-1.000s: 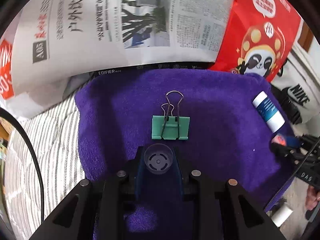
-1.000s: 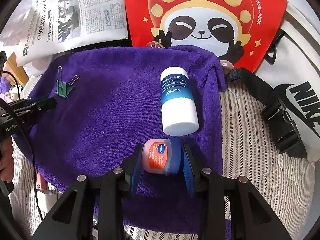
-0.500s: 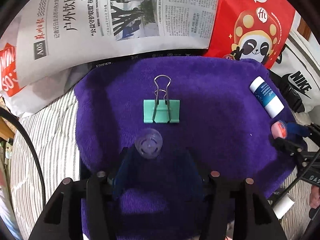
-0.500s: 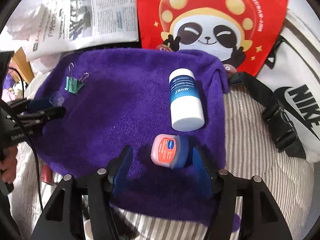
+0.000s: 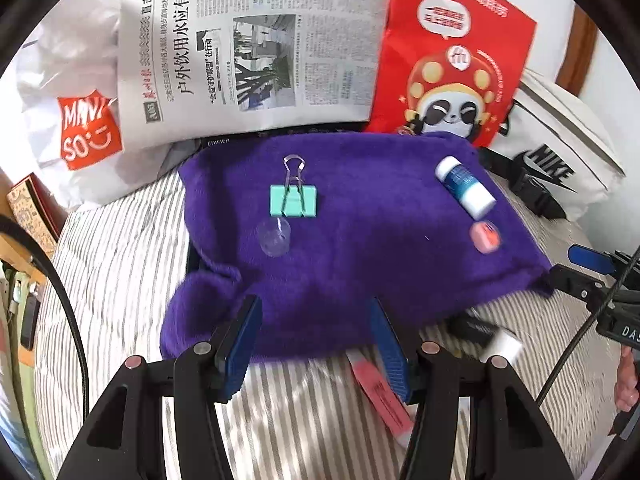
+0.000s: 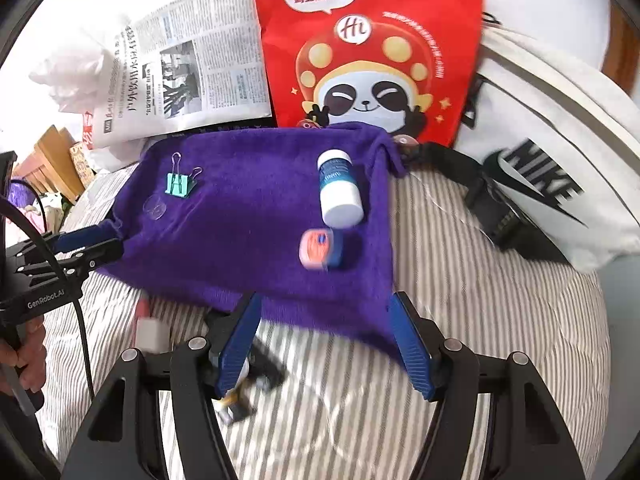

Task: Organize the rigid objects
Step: 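Grasp the pink tube with the left tool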

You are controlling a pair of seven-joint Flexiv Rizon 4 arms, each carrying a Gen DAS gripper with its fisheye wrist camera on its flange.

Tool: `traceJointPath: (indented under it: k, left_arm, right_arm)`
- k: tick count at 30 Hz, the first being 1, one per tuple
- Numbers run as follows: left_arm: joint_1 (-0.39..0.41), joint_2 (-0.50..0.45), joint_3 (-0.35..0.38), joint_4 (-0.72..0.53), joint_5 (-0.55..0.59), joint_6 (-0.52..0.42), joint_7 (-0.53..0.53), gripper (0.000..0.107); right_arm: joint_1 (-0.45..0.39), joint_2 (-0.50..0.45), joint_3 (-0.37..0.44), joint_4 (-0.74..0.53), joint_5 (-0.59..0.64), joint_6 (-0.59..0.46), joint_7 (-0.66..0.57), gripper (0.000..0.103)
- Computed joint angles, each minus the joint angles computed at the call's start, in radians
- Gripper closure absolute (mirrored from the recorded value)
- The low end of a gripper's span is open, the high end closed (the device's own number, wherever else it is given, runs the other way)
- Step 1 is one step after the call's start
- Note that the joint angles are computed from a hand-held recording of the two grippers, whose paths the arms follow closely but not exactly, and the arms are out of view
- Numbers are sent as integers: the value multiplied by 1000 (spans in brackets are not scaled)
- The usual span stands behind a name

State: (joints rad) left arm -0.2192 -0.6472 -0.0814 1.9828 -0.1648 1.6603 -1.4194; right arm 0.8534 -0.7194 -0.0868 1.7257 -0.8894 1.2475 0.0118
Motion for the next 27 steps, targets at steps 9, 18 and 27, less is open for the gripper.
traceJointPath:
  k: [9, 18, 27]
  left_arm:
    - [-10, 19, -14, 116, 17, 28, -21, 53]
    - [-80, -16, 32, 108, 9, 16, -47, 52]
    - [-150, -4, 155, 136, 24, 46, -76, 51]
  right_arm:
    - [36, 102, -15, 171, -145, 34, 209, 37]
    - [-10, 122, 65, 227, -227, 22, 313, 37]
    - [-32, 100, 79, 214, -240, 46, 314, 37]
